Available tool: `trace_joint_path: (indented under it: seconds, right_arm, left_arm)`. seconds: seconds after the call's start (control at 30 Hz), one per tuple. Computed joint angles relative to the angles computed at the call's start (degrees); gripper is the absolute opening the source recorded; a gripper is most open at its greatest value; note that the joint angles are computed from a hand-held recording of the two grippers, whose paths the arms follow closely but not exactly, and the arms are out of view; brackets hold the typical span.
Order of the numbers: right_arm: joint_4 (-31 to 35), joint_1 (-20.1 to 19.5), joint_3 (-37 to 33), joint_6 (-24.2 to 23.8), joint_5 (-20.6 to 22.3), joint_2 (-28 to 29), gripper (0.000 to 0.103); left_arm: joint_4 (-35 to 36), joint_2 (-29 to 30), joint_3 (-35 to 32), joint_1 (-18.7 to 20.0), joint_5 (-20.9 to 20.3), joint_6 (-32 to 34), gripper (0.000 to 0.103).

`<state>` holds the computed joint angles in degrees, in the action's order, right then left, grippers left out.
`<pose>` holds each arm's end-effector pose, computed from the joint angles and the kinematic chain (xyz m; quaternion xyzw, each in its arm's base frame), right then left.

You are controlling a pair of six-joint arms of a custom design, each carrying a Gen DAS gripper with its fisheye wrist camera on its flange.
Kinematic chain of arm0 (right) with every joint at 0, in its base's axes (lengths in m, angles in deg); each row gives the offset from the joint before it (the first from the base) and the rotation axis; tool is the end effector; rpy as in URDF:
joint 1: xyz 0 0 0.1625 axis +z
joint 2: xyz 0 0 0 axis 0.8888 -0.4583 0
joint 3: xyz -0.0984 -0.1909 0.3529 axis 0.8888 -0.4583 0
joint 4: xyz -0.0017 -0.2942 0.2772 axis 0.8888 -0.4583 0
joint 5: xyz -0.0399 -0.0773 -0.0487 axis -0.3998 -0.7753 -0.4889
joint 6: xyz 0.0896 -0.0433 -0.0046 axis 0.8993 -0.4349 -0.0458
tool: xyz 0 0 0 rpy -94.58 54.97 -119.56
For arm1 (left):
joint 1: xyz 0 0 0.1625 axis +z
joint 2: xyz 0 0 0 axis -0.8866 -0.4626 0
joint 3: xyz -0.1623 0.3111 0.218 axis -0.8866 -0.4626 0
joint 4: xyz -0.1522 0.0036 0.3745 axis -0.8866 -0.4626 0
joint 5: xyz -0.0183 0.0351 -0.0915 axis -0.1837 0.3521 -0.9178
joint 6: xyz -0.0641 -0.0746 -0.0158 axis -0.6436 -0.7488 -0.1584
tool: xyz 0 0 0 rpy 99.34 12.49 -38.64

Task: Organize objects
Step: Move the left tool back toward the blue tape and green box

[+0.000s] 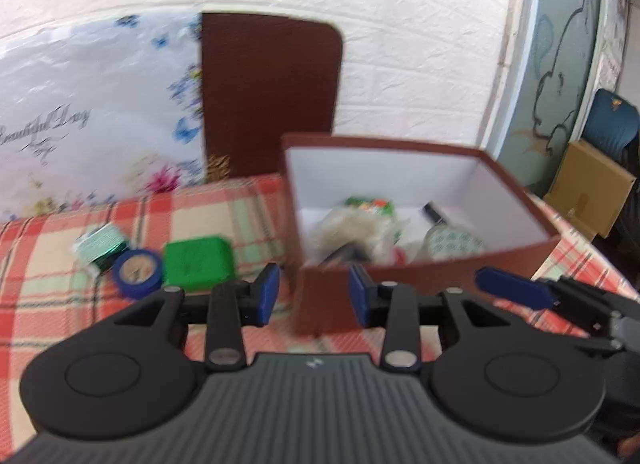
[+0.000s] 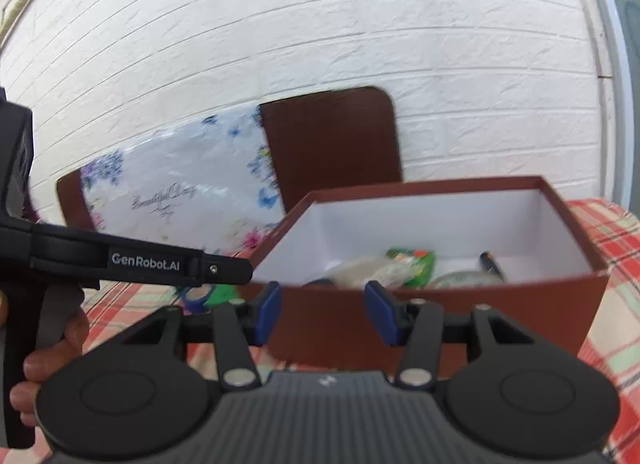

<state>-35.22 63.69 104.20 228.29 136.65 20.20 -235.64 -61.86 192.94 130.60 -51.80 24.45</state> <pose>0.3013 -0.2996 -0.0755 0.1813 -0.7997 0.5242 0.2300 0.0187 -0.3793 0.2585 0.3983 0.8501 -0.3087 0.1528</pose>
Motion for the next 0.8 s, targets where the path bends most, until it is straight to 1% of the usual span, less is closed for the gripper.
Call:
trace_joint_path:
  seconds: [0.07, 0.13, 0.2, 0.27, 0.33, 0.4, 0.43, 0.47, 0.57, 0.63, 0.67, 0.7, 0.73, 0.77, 0.8]
  right_arm:
    - [2.93, 0.8, -1.6, 2.52, 0.75, 1.84, 0.047]
    - [6.69, 0.92, -3.99, 5.41, 1.23, 3.91, 0.047]
    - [9.0, 1.6, -5.18, 8.21, 1.65, 5.27, 0.047]
    - [12.21, 2.01, -6.55, 11.01, 1.48, 6.18, 0.047]
    - [15.56, 2.78, -8.81, 11.77, 2.64, 7.47, 0.047]
    - [19.08, 3.22, -11.29, 12.49, 2.06, 8.64, 0.048]
    - [20.89, 3.47, -12.97, 12.14, 1.69, 9.4, 0.048]
    - [22.49, 3.85, -14.85, 11.22, 1.6, 10.34, 0.048]
    - [27.21, 4.58, -21.77, 7.2, 0.46, 13.95, 0.047]
    - [30.15, 4.57, -26.77, 5.36, -0.31, 16.59, 0.047]
    - [31.37, 4.41, -29.23, 4.34, -0.69, 17.88, 0.047]
    - [32.69, 4.07, -31.79, 3.03, -1.26, 19.17, 0.047]
    - [34.17, 3.64, -34.61, 1.45, -1.83, 20.63, 0.046]
    - [35.62, 3.24, -37.55, -0.17, -2.12, 22.17, 0.046]
    - [36.98, 2.73, -40.58, -1.9, -2.34, 23.77, 0.046]
  left_arm:
    - [0.89, 0.25, -0.74, 2.5, 2.4, 0.51, 0.04]
    - [3.45, 0.76, -2.07, 4.9, 5.34, 0.03, 0.04]
    - [3.02, 1.51, -2.73, 7.33, 7.05, 1.07, 0.04]
    - [1.32, 1.99, -2.99, 9.49, 7.71, 2.75, 0.04]
    - [-0.46, 2.64, -3.69, 11.54, 8.13, 4.01, 0.04]
    - [-3.28, 3.51, -4.69, 13.8, 8.29, 5.21, 0.04]
    - [-5.16, 4.09, -5.47, 15.26, 7.9, 6.1, 0.041]
    - [-6.89, 4.78, -6.45, 16.78, 7.75, 6.68, 0.043]
    - [-11.66, 7.2, -10.09, 21.52, 7.66, 8.29, 0.044]
    - [-16.97, 10.13, -12.76, 24.81, 7.74, 10.45, 0.046]
    - [-19.51, 11.4, -14.1, 27.17, 5.37, 11.03, 0.06]
    - [-21.69, 12.38, -15.13, 29.68, 1.87, 11.42, 0.069]
    - [-22.55, 12.86, -15.91, 31.96, -1.82, 11.66, 0.07]
    - [-21.01, 12.41, -16.66, 34.16, -6.81, 9.71, 0.07]
    - [-19.29, 11.96, -17.33, 35.28, -9.47, 8.2, 0.07]
